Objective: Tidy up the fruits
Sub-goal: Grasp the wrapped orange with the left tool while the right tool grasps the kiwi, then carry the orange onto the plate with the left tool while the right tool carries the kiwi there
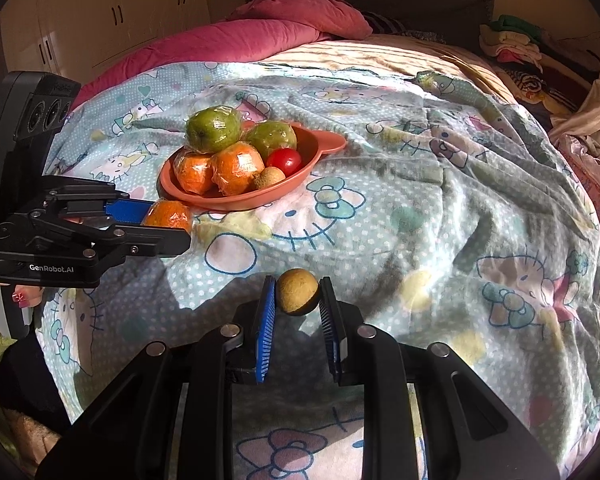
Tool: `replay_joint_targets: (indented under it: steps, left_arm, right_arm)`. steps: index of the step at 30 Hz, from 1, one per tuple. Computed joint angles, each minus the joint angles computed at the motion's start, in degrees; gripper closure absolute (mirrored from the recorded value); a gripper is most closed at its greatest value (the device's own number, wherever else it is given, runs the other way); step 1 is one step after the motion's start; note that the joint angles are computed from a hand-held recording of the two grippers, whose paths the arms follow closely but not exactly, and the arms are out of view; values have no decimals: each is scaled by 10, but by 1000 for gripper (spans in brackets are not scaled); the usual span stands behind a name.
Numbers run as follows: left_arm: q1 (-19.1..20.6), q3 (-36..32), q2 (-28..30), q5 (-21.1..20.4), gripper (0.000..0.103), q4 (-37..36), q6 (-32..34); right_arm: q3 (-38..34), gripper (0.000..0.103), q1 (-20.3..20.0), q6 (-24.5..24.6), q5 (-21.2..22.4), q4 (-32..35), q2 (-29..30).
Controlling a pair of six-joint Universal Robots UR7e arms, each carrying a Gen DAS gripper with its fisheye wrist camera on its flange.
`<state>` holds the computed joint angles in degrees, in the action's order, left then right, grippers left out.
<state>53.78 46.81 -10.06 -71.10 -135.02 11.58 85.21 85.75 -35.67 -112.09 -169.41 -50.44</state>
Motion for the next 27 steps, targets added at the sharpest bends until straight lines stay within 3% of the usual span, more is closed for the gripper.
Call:
replay_joint_targets:
  steps: [11, 27]
  left_arm:
    - [2, 37, -42, -9, 73, -40, -5]
    - [18, -13, -38, 30, 73, -52, -28]
  right_arm:
    - [5, 82, 5, 4, 17, -9, -9]
    - [-26, 82, 27, 1, 42, 3, 8]
